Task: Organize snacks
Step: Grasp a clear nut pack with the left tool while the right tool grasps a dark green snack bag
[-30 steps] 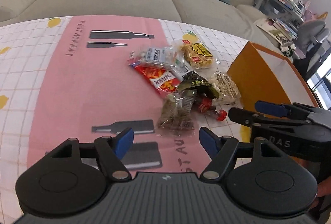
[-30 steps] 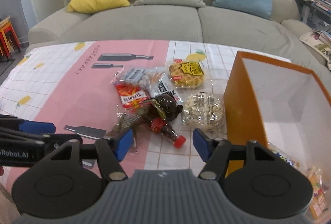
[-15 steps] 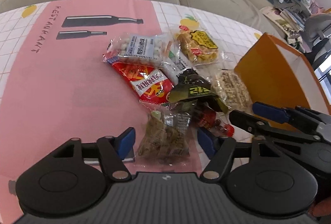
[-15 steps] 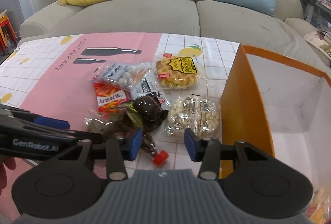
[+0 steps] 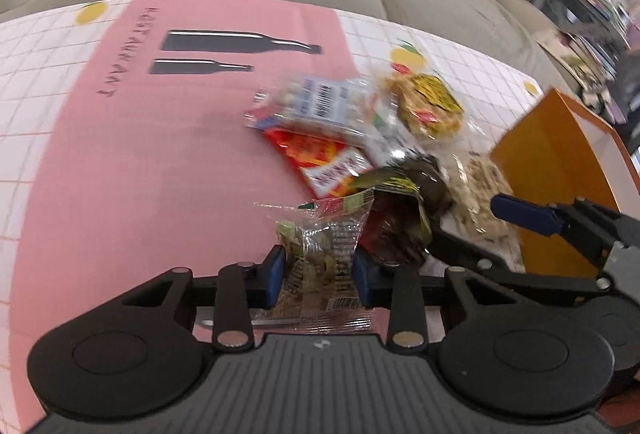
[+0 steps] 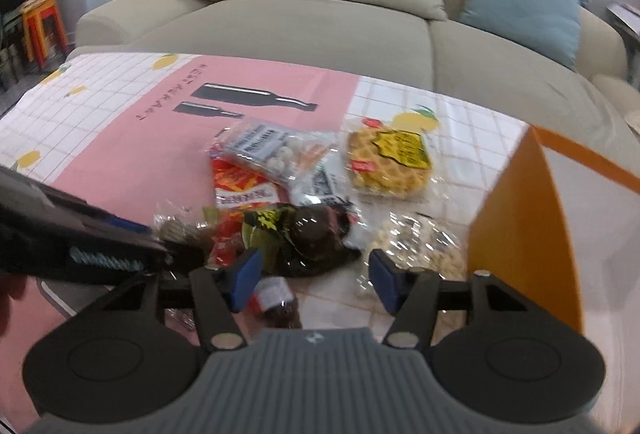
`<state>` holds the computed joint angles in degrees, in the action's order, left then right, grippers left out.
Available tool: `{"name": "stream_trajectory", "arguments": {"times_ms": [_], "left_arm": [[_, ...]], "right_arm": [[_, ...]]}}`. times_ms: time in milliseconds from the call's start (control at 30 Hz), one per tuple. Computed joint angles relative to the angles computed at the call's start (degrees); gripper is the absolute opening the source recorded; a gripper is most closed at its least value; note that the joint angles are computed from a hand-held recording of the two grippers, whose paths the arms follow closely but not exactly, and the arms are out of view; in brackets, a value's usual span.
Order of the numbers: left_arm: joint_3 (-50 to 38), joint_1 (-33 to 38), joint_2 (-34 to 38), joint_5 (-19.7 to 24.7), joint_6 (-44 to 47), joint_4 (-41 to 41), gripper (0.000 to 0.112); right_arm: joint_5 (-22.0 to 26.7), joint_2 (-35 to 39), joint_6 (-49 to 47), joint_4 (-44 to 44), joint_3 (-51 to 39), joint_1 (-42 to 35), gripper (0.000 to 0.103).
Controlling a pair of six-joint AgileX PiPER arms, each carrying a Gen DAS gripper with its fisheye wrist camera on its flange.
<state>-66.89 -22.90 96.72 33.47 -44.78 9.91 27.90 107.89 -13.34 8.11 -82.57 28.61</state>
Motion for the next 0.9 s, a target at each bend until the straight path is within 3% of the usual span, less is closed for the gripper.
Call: {"name": "stream_trajectory", "arguments": {"times_ms": [167, 233, 400, 533, 700, 733, 767, 900], "left_arm": [[0.6, 1.9, -1.3, 0.4, 0.6, -1.3, 0.039], [0.8, 2.2, -1.3, -0.1, 0.5, -1.6, 0.038], [1.0, 2.7, -1.6, -0.2, -0.1, -1.9, 0.038], [0.6, 2.7, -1.0, 0.4, 0.7, -2.9, 0.038], [1.3, 2.3, -1.1, -0.1, 1.7, -4.8, 0.037], [1.6, 1.9, -1.4, -0.3, 0.8, -4.1, 0.037], [1.5, 1.8, -1.6, 0.0, 0.8, -4.3, 0.037], [1.5, 1.4, -2.4, 0.7, 0.6, -5.3, 0.035]], "right_arm": [[2.0, 3.4, -0.5, -2.1, -4.4, 1.6, 0.077], [2.5, 5.1, 2.6, -5.3, -6.4, 2.5, 0.077], [5.6, 9.3, 3.4, -3.9, -12.3, 2.5, 0.077], [7.7, 11.9, 7.9, -5.4, -15.9, 2.2, 0.066], [8.0, 13.3, 11.1, -4.9, -16.9, 1.2, 0.06], [7.9, 13.2, 11.4, -5.6, -16.8, 1.3, 0.052], [7.9, 13.0, 11.9, -6.7, -16.7, 1.5, 0.036], [10.7, 13.5, 10.1, -5.5, -18.4, 1.1, 0.034]]}}
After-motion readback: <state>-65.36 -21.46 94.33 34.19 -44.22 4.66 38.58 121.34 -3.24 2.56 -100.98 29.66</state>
